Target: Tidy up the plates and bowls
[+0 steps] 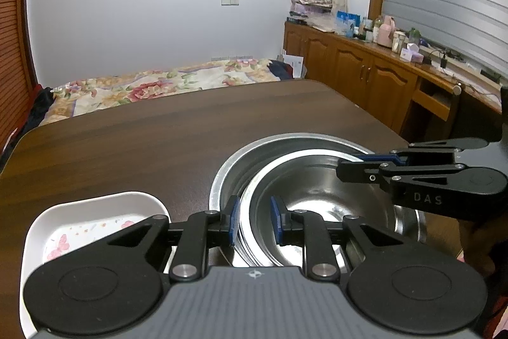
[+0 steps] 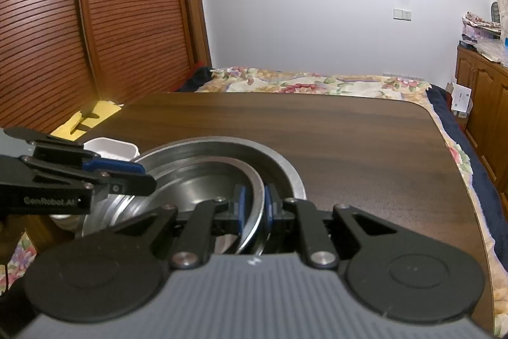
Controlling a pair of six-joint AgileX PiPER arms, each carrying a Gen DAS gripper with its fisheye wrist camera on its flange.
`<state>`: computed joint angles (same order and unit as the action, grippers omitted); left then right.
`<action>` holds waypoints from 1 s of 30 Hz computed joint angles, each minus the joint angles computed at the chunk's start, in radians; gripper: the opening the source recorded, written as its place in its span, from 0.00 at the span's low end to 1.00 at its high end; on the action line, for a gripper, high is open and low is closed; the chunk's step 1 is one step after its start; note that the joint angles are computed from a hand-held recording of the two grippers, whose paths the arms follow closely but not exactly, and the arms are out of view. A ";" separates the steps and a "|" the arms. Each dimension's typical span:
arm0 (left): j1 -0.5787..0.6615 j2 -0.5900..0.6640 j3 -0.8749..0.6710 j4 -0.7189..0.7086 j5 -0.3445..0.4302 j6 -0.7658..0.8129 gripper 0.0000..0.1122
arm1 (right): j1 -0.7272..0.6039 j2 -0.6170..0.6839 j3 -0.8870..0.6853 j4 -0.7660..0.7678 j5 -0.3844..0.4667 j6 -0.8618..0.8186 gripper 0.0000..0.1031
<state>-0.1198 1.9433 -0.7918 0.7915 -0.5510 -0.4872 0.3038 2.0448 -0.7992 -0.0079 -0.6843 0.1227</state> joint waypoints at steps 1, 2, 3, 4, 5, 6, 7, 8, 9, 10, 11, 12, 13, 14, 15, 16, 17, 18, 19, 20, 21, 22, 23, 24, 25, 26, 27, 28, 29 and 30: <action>0.003 -0.004 0.006 -0.004 -0.007 0.006 0.21 | 0.000 0.000 0.001 -0.001 -0.003 0.008 0.14; 0.005 -0.008 0.010 -0.007 -0.011 0.008 0.21 | -0.006 -0.002 0.006 -0.018 -0.009 0.036 0.14; 0.008 -0.012 0.013 -0.005 -0.016 0.006 0.21 | -0.011 -0.003 0.012 -0.027 -0.022 0.054 0.14; 0.011 -0.015 0.015 -0.005 -0.020 0.005 0.21 | -0.009 -0.005 0.019 -0.017 -0.036 0.051 0.14; 0.012 -0.018 0.016 -0.009 -0.022 0.005 0.21 | -0.009 -0.009 0.027 -0.005 -0.048 0.040 0.14; 0.014 -0.021 0.019 -0.012 -0.026 0.005 0.21 | -0.011 -0.013 0.036 -0.005 -0.062 0.038 0.14; 0.015 -0.024 0.022 -0.017 -0.028 0.007 0.21 | -0.014 -0.018 0.042 -0.012 -0.071 0.044 0.14; 0.015 -0.026 0.024 -0.025 -0.031 0.011 0.21 | -0.018 -0.025 0.050 -0.019 -0.081 0.051 0.14; 0.015 -0.027 0.027 -0.037 -0.036 0.020 0.21 | -0.020 -0.031 0.055 -0.020 -0.087 0.052 0.14; 0.016 -0.027 0.029 -0.049 -0.042 0.030 0.22 | -0.019 -0.040 0.067 -0.007 -0.102 0.039 0.14; 0.013 -0.027 0.035 -0.075 -0.050 0.051 0.23 | -0.019 -0.040 0.067 -0.007 -0.102 0.039 0.14; 0.011 -0.027 0.042 -0.097 -0.057 0.070 0.24 | -0.015 -0.040 0.070 0.006 -0.111 0.028 0.14; 0.014 -0.025 0.044 -0.107 -0.065 0.079 0.26 | -0.011 -0.042 0.077 0.022 -0.123 0.015 0.14; 0.016 -0.022 0.047 -0.116 -0.074 0.085 0.28 | -0.006 -0.041 0.088 0.038 -0.141 0.006 0.14; 0.019 -0.018 0.049 -0.121 -0.083 0.085 0.34 | -0.004 -0.038 0.095 0.048 -0.157 0.002 0.15; 0.018 -0.016 0.049 -0.130 -0.088 0.086 0.40 | -0.002 -0.033 0.097 0.058 -0.167 -0.003 0.16; 0.023 -0.011 0.052 -0.137 -0.100 0.092 0.44 | 0.001 -0.028 0.102 0.070 -0.179 -0.008 0.16; 0.024 -0.007 0.055 -0.150 -0.108 0.102 0.49 | 0.002 -0.021 0.102 0.075 -0.185 -0.008 0.17; 0.025 -0.001 0.058 -0.164 -0.117 0.116 0.53 | 0.000 -0.014 0.101 0.073 -0.190 0.000 0.19; 0.024 0.004 0.061 -0.182 -0.122 0.132 0.53 | -0.003 -0.007 0.099 0.067 -0.191 0.010 0.34; 0.022 0.007 0.064 -0.197 -0.128 0.144 0.54 | -0.005 0.000 0.096 0.064 -0.195 0.016 0.47; 0.022 0.013 0.067 -0.208 -0.136 0.153 0.54 | -0.003 0.008 0.095 0.071 -0.206 0.014 0.49; 0.021 0.015 0.070 -0.219 -0.140 0.160 0.55 | 0.000 0.017 0.093 0.083 -0.217 0.005 0.49; 0.017 0.018 0.072 -0.232 -0.143 0.167 0.55 | 0.004 0.024 0.090 0.096 -0.220 -0.005 0.49; 0.016 0.021 0.075 -0.236 -0.149 0.169 0.55 | 0.007 0.031 0.085 0.108 -0.221 -0.013 0.49; 0.019 0.024 0.075 -0.232 -0.152 0.164 0.55 | 0.010 0.041 0.078 0.119 -0.222 -0.019 0.49; 0.020 0.027 0.076 -0.227 -0.155 0.161 0.55 | 0.009 0.046 0.073 0.121 -0.218 -0.020 0.49; 0.024 0.030 0.078 -0.223 -0.160 0.159 0.55 | 0.008 0.052 0.067 0.120 -0.214 -0.018 0.49; 0.022 0.032 0.078 -0.223 -0.161 0.159 0.55 | 0.009 0.057 0.063 0.120 -0.211 -0.016 0.49; 0.021 0.033 0.078 -0.221 -0.160 0.158 0.55 | 0.010 0.061 0.061 0.120 -0.211 -0.013 0.49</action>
<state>-0.0993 1.9767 -0.7136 0.5704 -0.7109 -0.3294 0.3139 2.1056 -0.7380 0.1122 -0.8952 0.1094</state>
